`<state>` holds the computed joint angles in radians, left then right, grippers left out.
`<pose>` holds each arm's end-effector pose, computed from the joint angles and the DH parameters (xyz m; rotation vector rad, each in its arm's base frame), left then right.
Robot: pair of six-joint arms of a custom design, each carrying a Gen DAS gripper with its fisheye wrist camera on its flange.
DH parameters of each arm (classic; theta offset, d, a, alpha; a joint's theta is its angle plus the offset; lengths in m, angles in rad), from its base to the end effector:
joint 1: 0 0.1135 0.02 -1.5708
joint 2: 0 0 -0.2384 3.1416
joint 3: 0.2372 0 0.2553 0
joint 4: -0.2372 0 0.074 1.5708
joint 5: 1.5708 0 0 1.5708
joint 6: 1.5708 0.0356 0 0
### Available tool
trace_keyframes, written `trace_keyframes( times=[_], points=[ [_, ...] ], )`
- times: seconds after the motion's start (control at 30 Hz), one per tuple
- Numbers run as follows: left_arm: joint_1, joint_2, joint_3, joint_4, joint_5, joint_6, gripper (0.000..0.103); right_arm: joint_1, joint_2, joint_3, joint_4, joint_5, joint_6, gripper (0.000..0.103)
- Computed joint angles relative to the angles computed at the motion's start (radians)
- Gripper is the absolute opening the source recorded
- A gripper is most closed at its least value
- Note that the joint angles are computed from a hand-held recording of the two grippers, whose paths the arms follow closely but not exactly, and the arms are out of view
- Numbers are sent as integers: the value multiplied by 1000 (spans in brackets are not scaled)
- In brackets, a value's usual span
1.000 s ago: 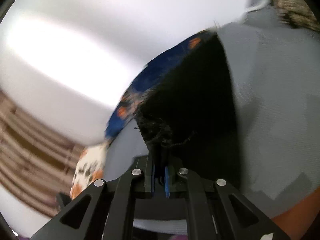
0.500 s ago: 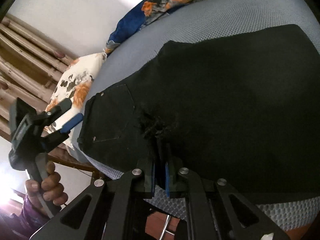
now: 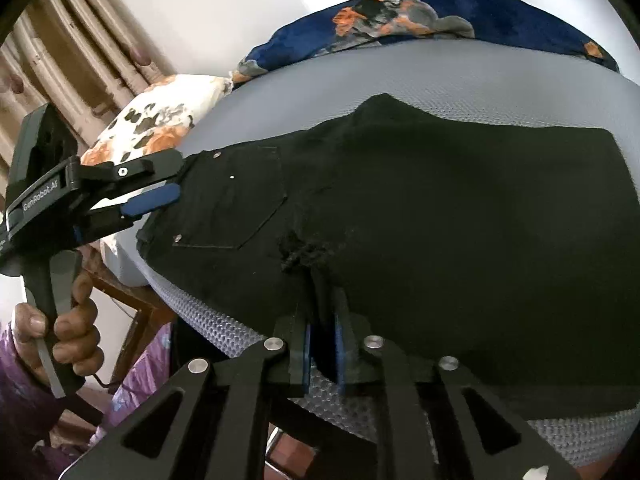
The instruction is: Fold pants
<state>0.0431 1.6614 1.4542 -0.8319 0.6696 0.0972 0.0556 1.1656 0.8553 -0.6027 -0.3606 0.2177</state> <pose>0.3491 -0.0071 0.2707 0.2990 2.4490 -0.8055 0.2452 0.0262 0.2290 0.0471 2.4861 0.5635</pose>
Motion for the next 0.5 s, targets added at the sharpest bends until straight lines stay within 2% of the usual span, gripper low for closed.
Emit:
trace_keyframes(
  times=[0.07, 0.13, 0.2, 0.27, 0.37, 0.43, 0.5],
  points=[
    [-5, 4, 2, -6, -4, 4, 74, -25, -9, -8, 12, -81, 11, 32],
    [-5, 12, 10, -18, -6, 7, 74, -97, -45, -21, 39, -229, 24, 40],
    [-5, 12, 12, -16, -9, 5, 74, -218, -88, -40, 80, -390, 68, 44],
    [-3, 14, 15, -19, -10, 7, 74, -350, -82, -20, 51, -492, 61, 44],
    [-2, 12, 13, -22, -1, 17, 74, -495, -47, 33, -94, -491, -94, 44],
    [-5, 16, 17, -34, 8, 37, 74, -532, -31, 53, -177, -483, -196, 42],
    [-9, 19, 20, -50, 15, 60, 74, -522, -31, 45, -204, -499, -245, 39]
  ],
)
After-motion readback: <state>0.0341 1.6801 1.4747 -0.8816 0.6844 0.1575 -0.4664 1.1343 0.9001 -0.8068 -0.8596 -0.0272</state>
